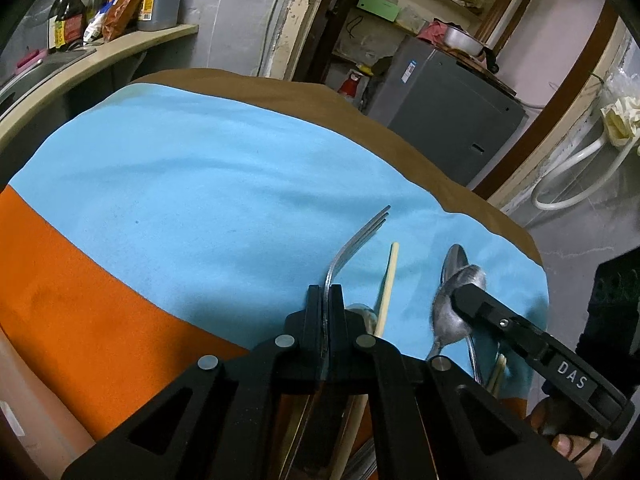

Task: Organize utensils
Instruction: 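Grasp a steel fork with the left tool while the right tool grasps a steel spoon, then lift the fork with the left tool into the white holder while the right tool drops the spoon in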

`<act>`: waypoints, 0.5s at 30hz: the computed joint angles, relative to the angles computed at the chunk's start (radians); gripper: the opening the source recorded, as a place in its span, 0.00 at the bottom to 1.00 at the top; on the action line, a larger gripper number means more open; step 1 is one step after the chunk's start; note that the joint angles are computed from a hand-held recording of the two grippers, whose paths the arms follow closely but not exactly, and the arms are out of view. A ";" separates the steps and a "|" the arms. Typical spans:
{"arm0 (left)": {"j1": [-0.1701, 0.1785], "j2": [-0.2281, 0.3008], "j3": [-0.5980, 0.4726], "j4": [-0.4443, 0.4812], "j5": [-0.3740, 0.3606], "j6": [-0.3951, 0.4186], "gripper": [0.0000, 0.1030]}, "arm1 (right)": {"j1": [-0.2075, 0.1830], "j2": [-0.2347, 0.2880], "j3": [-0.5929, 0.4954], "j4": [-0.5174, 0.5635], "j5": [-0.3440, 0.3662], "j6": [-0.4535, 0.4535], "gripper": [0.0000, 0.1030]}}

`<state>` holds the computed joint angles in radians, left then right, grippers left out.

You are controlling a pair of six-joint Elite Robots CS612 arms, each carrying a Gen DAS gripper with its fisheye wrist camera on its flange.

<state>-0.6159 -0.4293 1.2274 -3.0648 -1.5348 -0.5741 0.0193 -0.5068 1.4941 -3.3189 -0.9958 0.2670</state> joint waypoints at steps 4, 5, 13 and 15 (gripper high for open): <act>0.001 0.000 0.001 -0.008 -0.002 -0.005 0.01 | 0.006 0.000 -0.007 0.023 -0.009 -0.008 0.05; 0.000 0.000 0.001 -0.013 -0.001 -0.006 0.01 | 0.008 -0.003 -0.002 0.017 -0.022 -0.013 0.04; -0.006 -0.026 0.055 -0.143 -0.020 0.027 0.01 | 0.031 -0.048 0.093 -0.158 -0.130 0.020 0.02; -0.010 -0.034 0.073 -0.184 -0.025 0.045 0.01 | 0.043 -0.068 0.130 -0.217 -0.185 0.010 0.02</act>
<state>-0.6257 -0.4631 1.3005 -3.2488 -1.5599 -0.5291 0.0620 -0.5750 1.6244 -3.5361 -1.1809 0.2767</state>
